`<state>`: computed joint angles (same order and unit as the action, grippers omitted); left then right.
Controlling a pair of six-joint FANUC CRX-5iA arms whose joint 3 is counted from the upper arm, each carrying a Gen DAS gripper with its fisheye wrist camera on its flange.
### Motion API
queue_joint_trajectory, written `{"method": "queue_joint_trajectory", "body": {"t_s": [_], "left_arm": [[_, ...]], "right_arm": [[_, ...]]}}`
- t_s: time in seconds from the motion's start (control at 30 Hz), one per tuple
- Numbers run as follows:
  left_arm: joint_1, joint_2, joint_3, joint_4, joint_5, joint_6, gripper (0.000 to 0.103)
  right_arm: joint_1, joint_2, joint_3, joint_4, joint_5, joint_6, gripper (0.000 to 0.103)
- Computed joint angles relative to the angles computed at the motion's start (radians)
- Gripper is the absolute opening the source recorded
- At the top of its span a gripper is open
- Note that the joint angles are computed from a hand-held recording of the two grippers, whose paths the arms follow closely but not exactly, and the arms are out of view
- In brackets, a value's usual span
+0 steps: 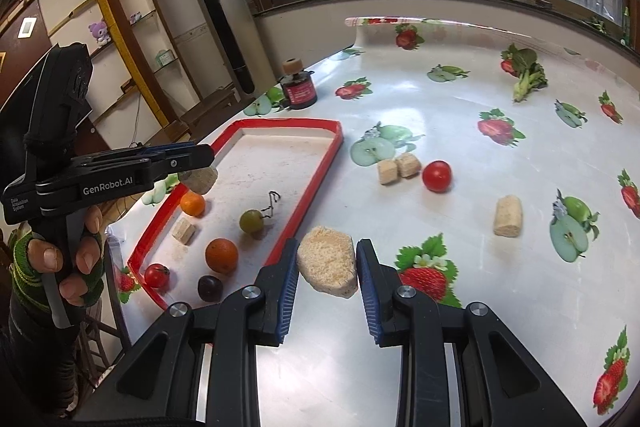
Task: Organize fruits
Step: 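Place the round cork in the red tray with the left tool while the right tool releases its cork there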
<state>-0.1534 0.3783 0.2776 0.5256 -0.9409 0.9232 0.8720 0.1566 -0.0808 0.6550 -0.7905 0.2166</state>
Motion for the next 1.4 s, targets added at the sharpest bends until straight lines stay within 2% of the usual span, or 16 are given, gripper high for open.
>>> {"method": "queue_joint_trajectory", "body": {"t_s": [0.87,1.23,1.4], "left_arm": [[0.070,0.095,0.097,-0.024,-0.042,0.054,0.031],[0.070,0.222,0.254,-0.088,-0.117,0.131,0.031],[0.068,0.257,0.289,-0.099,-0.149,0.140,0.031]], "right_arm": [[-0.066,0.243,0.341,-0.192,-0.020,0.303,0.029],[-0.123,0.459,0.644,-0.363,-0.120,0.500,0.029],[-0.132,0.518,0.710,-0.403,-0.153,0.547,0.029]]}}
